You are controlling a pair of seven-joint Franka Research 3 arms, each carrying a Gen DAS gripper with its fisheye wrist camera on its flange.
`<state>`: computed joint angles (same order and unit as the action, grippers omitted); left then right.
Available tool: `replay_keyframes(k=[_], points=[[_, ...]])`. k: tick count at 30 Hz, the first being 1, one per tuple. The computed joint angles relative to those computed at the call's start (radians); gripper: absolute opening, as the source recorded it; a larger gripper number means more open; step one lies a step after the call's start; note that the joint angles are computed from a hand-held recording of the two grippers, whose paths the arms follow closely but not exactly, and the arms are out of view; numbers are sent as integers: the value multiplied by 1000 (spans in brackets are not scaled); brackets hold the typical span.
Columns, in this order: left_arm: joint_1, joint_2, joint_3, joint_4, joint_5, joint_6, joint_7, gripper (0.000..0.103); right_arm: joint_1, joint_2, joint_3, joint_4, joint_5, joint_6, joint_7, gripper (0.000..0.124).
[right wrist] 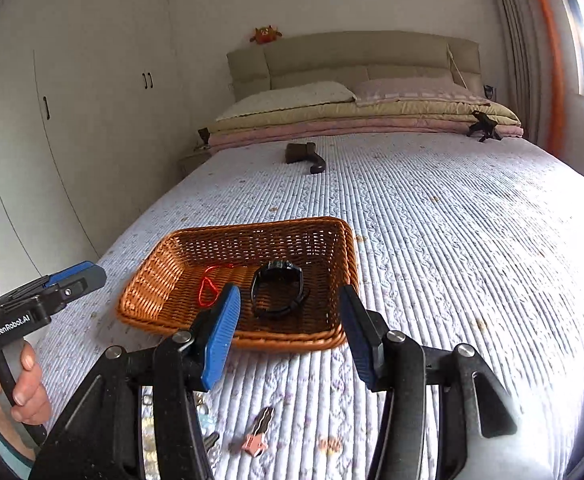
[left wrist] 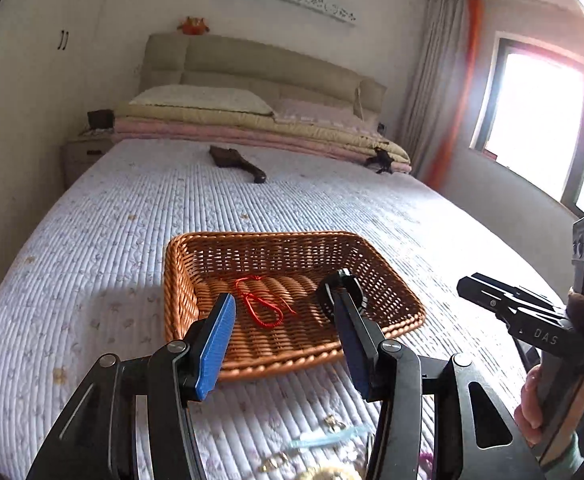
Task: Organize jewelry
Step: 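Carry the red cord and watch into the wicker basket and open both tools, then grasp the cream coiled hair tie with the left tool while the right grasps the pink star keychain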
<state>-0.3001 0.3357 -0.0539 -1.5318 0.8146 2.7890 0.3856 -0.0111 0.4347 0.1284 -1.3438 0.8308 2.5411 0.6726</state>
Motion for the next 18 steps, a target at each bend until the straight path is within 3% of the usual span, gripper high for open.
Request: replay_keyframes(k=[2,5,7,12,15,18], points=[[-29,-74,16,-95,75,21,-91,53,-25,-84,24,-136,87,57,-96,54],[-10,-143,-22,-205,74,39,-145,53,-29,-160,26,-272,216,79,-216,54],[-1,-168,-33,-265,99,63,-208,52,-11,-184,10,-332,259,96,-246,54],[11,-157,-17,-337,326,184,-518,52,36,-208,-27,-423,308,151,-277,54],[41,-116,-68,-330,164,162,-349,52,62,-209,-43,-440,252,166,-241,54],[41,-88,-68,-324,82,166,-286,52,80,-193,-56,-441,171,176,-192,54]])
